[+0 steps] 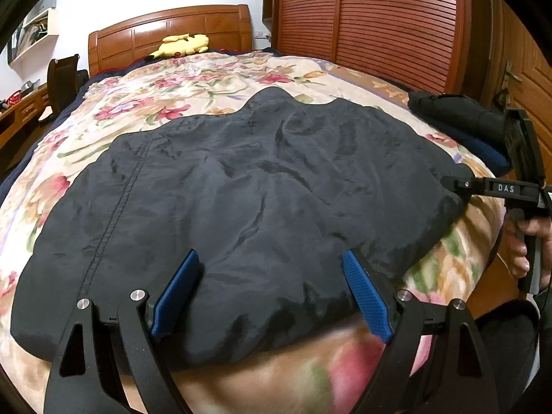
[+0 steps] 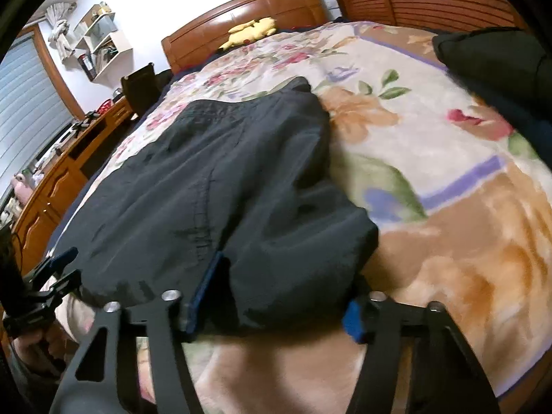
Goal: Fold large clothes
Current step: 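Grasp the folded jacket edge with the right gripper and lift it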
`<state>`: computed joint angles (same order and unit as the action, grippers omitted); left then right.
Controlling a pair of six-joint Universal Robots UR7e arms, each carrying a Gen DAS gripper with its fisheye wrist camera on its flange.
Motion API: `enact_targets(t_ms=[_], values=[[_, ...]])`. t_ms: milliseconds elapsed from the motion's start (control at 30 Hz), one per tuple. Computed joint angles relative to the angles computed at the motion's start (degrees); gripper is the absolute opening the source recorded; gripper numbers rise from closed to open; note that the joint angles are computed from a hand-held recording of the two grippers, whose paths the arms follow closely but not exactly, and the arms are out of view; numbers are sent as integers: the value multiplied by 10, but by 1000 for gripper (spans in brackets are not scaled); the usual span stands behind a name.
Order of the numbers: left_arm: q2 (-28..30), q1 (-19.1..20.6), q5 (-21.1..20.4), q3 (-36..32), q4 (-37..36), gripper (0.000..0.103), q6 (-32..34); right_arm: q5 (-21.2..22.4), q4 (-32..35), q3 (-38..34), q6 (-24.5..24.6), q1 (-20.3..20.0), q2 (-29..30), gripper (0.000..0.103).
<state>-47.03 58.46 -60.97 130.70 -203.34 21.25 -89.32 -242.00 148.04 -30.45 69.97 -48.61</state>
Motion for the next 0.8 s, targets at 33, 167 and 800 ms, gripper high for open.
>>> enact_targets(t_ms=[33, 167, 800], values=[[-3, 0, 0, 2, 0, 86, 0, 5, -3, 3, 0, 2, 0, 42], [-26, 1, 5, 17, -10, 86, 3, -37, -48, 3, -20, 40, 11, 20], [-202, 51, -8, 91, -23, 86, 60, -162, -12, -87, -75, 286, 29, 11]])
